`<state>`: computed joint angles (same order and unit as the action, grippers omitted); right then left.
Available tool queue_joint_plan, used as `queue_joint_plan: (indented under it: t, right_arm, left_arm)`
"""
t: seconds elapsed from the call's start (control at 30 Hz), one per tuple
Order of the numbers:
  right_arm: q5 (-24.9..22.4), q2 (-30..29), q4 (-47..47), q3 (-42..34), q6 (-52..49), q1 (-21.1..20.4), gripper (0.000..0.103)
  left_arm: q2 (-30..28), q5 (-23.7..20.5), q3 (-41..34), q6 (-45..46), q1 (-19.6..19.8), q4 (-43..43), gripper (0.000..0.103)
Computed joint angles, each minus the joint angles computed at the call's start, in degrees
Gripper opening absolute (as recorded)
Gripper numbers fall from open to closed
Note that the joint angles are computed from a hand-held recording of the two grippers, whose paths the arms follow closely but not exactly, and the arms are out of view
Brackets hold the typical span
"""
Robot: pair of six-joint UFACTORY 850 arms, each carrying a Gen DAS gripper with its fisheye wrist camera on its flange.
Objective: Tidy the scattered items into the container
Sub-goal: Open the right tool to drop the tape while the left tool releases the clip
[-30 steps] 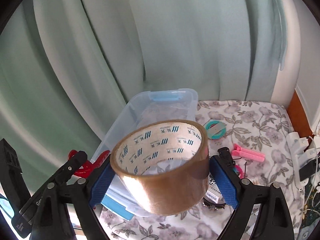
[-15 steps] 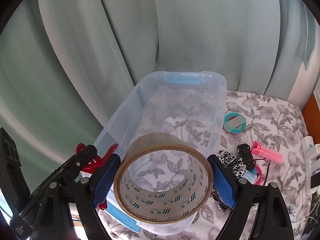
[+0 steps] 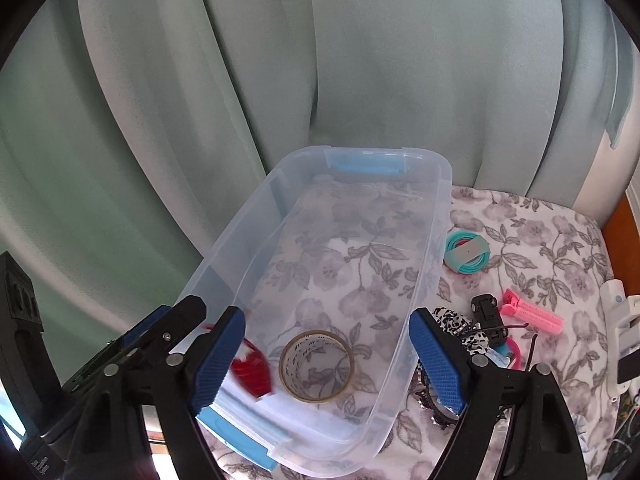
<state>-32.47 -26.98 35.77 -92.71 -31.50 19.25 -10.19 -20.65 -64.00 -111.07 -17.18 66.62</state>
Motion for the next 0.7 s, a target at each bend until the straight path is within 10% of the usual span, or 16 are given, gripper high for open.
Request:
queue_joint_plan:
  t: [0.7]
  right_arm:
    - [2.0,5.8,7.6,7.5,-4.6,-4.1,0.087]
  left_arm:
    - [0.6,-7.0,-1.5,0.3,-5.8,1.9,0.086]
